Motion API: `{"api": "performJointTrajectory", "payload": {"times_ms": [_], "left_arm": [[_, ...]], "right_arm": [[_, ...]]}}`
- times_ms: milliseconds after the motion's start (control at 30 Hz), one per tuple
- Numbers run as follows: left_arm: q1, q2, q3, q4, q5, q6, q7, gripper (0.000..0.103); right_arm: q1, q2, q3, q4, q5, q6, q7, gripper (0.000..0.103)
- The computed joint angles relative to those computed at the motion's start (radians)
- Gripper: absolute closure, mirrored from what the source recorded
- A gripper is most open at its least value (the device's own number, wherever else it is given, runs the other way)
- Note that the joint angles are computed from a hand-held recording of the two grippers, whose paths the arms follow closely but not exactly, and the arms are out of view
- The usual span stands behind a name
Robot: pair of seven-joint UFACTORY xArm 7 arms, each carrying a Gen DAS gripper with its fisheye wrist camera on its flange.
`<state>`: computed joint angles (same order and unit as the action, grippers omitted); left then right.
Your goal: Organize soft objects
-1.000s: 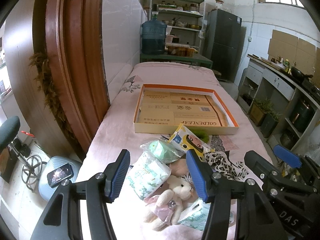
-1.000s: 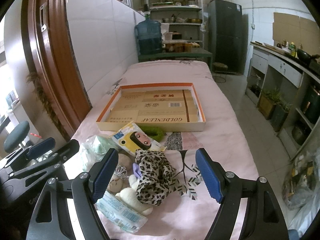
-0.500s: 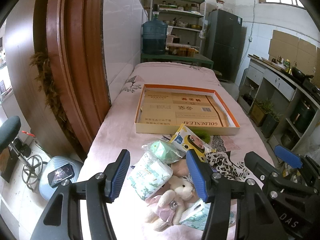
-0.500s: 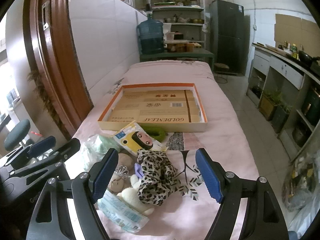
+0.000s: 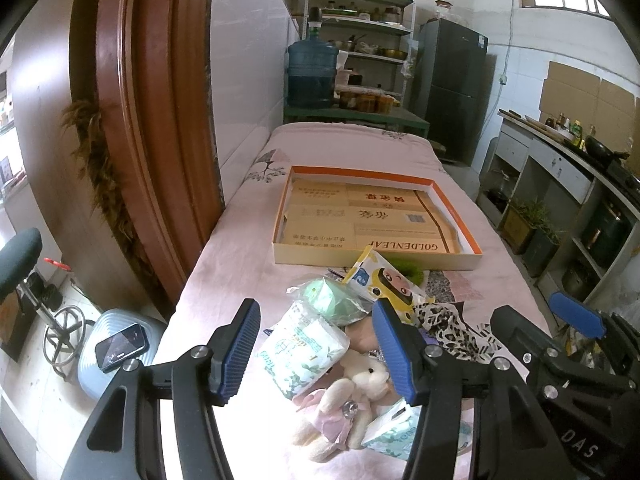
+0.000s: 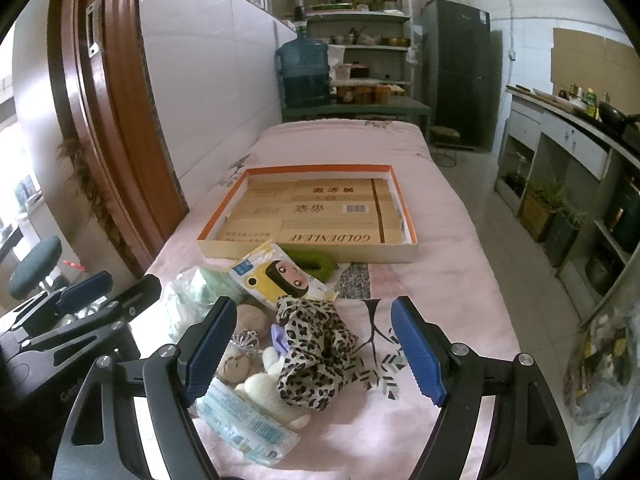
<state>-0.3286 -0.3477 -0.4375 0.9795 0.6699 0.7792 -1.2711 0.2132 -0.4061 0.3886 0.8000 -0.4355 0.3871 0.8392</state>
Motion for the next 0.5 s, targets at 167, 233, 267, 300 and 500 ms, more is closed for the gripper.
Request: {"api": "performJointTrajectory", "payload": {"times_ms": [167, 233, 267, 300, 500], "left_arm": [[0.002, -0.003, 0.003, -0.008, -0.001, -0.002, -0.003, 0.044], [0.002, -0.004, 0.002, -0.011, -0.001, -0.003, -0.006, 0.044], [0.003, -0.003, 0.000, -0.010, 0.000, -0.001, -0.009, 0.044], [0.002, -0.003, 0.000, -0.012, 0.000, -0.001, -0.010, 0.044], [0.000, -0.001, 0.001, -0.010, 0.000, 0.002, -0.012, 0.044]], "right_arm": [[0.011, -0.004, -0.008, -0.009, 0.011, -0.003, -0.014, 0.022], [0.013, -0.003, -0.010, -0.010, 0.015, -0.005, -0.019, 0.022], [0.014, -0.002, -0.011, -0.010, 0.017, -0.004, -0.023, 0.022], [0.015, -0.003, -0.013, -0.010, 0.020, -0.003, -0.026, 0.022], [0.017, -0.001, -0.014, -0.008, 0.029, -0.003, -0.037, 0.022]]}}
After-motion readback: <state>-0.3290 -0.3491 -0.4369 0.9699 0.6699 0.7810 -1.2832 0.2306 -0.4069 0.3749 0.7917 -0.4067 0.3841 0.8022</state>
